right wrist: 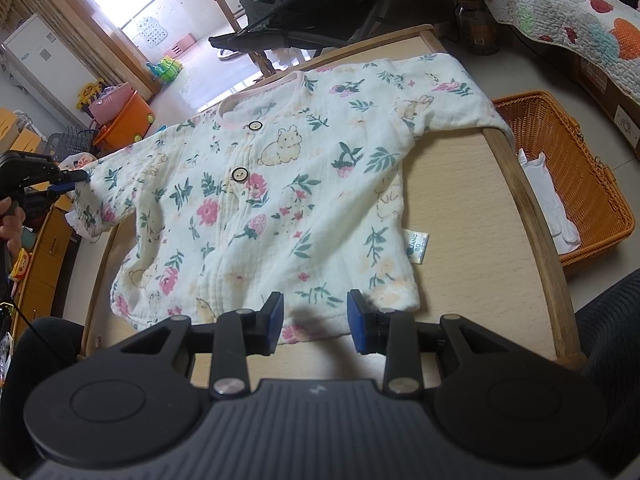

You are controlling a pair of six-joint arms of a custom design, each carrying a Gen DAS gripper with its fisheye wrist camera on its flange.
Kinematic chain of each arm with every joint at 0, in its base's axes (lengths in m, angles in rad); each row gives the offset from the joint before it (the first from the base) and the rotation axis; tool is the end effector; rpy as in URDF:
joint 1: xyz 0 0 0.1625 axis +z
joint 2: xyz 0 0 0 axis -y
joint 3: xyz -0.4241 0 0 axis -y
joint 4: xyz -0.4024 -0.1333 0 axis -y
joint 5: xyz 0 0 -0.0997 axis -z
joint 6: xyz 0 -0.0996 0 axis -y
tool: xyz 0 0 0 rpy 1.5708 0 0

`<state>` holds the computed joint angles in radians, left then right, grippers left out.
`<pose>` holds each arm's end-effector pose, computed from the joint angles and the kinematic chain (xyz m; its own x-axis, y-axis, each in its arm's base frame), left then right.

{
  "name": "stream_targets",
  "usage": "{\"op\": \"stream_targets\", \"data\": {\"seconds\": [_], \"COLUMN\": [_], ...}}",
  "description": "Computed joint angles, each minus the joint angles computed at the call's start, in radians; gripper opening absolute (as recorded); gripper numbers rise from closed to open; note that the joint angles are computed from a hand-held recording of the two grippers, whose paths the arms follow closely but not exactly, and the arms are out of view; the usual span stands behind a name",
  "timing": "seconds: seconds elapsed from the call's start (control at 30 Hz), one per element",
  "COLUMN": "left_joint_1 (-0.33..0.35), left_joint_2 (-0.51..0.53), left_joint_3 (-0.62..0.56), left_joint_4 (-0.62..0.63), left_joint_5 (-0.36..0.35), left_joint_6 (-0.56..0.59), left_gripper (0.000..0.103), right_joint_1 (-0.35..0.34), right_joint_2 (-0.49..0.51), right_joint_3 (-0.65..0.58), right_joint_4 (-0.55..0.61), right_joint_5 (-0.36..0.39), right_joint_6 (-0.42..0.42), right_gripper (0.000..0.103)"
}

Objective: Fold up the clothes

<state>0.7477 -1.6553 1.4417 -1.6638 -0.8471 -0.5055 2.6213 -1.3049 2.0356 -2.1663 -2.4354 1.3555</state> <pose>-0.2128 -0.4691 0.6293 -0.9125 0.0479 -0.4062 0.2939 0.7674 -0.5698 0.4635 -0.1993 0.2257 -0.8898 0.3500 0.2927 0.0446 0.7051 -0.7077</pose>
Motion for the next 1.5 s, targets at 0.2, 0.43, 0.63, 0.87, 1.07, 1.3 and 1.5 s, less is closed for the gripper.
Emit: {"op": "stream_targets", "data": {"seconds": [0.2, 0.43, 0.63, 0.87, 1.07, 1.3, 1.5], "left_joint_1": [0.019, 0.048, 0.072, 0.086, 0.083, 0.071, 0.059], "left_joint_2": [0.016, 0.030, 0.034, 0.035, 0.025, 0.018, 0.013], "left_joint_3": [-0.018, -0.034, -0.035, -0.026, 0.001, 0.020, 0.020], "left_joint_4": [0.023, 0.030, 0.022, 0.001, -0.050, -0.076, -0.078], "left_joint_5": [0.020, 0.029, 0.034, 0.041, 0.059, 0.112, 0.153], "left_joint_6": [0.031, 0.060, 0.080, 0.096, 0.119, 0.119, 0.109], "left_gripper": [0.008, 0.008, 0.008, 0.009, 0.019, 0.019, 0.049], "right_joint_1": [0.000, 0.002, 0.001, 0.001, 0.001, 0.002, 0.002], "right_joint_2": [0.013, 0.026, 0.031, 0.034, 0.036, 0.038, 0.038], "right_joint_3": [-0.023, -0.044, -0.051, -0.056, -0.058, -0.059, -0.059], "right_joint_4": [0.047, 0.091, 0.107, 0.119, 0.123, 0.124, 0.124], "right_joint_5": [-0.001, -0.004, -0.007, -0.008, -0.008, -0.008, -0.008], "right_joint_6": [-0.002, -0.002, -0.005, -0.010, -0.012, -0.013, -0.013], "right_gripper": [0.034, 0.034, 0.034, 0.035, 0.035, 0.036, 0.036]}}
